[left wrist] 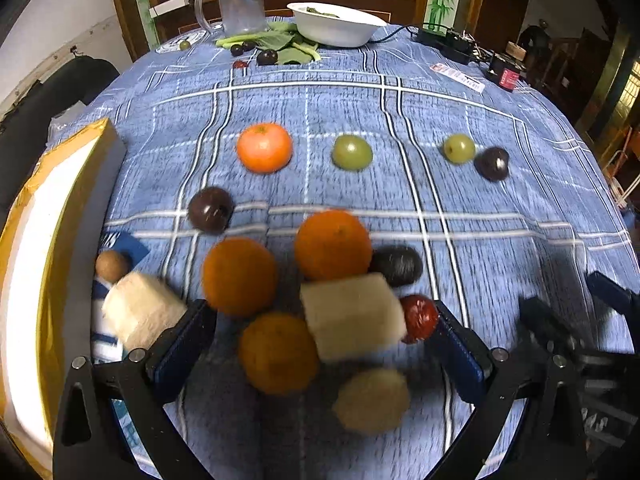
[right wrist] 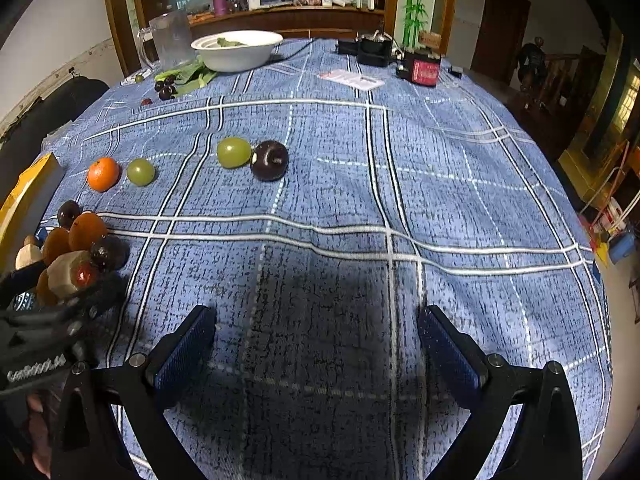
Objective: Organize fruits
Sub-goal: 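Move both tools toward the fruit cluster near the white tray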
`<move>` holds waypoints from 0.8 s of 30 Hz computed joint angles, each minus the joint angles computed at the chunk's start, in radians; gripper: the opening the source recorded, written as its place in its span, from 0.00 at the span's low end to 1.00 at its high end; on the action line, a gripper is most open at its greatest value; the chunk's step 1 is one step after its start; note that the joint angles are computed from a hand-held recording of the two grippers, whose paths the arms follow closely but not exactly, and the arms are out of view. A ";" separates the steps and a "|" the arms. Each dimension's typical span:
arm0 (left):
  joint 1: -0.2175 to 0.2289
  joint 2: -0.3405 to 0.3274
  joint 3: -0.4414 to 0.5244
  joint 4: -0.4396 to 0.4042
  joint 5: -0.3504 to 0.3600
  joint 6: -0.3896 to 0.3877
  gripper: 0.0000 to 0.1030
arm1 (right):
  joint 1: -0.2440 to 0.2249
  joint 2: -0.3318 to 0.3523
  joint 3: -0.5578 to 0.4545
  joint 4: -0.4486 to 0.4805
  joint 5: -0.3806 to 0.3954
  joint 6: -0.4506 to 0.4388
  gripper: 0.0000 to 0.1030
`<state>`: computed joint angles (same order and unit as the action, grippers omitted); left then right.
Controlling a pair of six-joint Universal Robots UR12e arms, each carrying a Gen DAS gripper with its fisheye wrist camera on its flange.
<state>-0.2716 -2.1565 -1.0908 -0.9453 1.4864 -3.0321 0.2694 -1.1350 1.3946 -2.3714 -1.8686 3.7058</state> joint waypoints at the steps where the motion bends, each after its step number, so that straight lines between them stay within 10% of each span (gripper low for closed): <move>1: 0.006 0.012 -0.019 0.011 -0.025 -0.008 1.00 | -0.002 0.003 -0.004 0.013 0.002 0.010 0.99; 13: 0.041 0.138 -0.179 0.238 -0.127 -0.021 1.00 | 0.009 -0.011 -0.004 0.030 0.009 0.084 0.99; 24: 0.054 0.148 -0.197 0.209 -0.155 -0.024 1.00 | 0.071 -0.047 0.040 -0.108 -0.124 0.101 0.99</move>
<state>-0.2177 -2.0090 -1.2880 -0.7360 1.3317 -3.0563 0.3408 -1.1822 1.4343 -2.4798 -1.9922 3.8069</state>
